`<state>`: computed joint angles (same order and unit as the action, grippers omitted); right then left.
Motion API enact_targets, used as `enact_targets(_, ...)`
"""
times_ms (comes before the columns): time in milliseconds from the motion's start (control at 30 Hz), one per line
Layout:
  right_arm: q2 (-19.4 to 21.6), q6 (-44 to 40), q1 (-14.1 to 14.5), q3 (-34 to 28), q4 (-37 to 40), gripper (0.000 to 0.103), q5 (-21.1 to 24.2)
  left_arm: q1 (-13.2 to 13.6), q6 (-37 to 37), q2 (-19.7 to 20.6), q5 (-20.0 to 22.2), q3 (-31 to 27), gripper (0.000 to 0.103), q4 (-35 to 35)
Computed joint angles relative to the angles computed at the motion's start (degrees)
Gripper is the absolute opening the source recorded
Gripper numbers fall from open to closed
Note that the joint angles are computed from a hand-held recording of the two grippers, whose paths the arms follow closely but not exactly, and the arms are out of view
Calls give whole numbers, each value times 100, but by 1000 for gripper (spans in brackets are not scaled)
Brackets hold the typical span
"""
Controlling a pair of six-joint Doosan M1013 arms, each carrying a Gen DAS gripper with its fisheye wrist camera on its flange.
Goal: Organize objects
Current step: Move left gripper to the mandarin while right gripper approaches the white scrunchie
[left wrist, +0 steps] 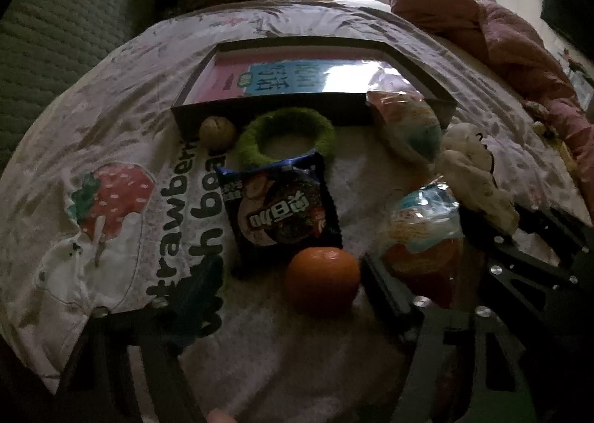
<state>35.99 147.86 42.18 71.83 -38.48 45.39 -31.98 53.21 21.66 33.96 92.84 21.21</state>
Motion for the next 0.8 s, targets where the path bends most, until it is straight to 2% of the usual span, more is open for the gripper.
enact_targets(167, -40, -33, -51, 69, 244, 35, -208, -5, 166, 4, -44, 5, 63, -128)
enact_targets(367, -80, 11, -59, 143, 231, 24, -351, -14, 511, -38, -166, 55, 44, -407)
enact_targets(800, -225, 290, -18, 285, -107, 22, -645, 29, 682, -180, -337, 167, 40, -614)
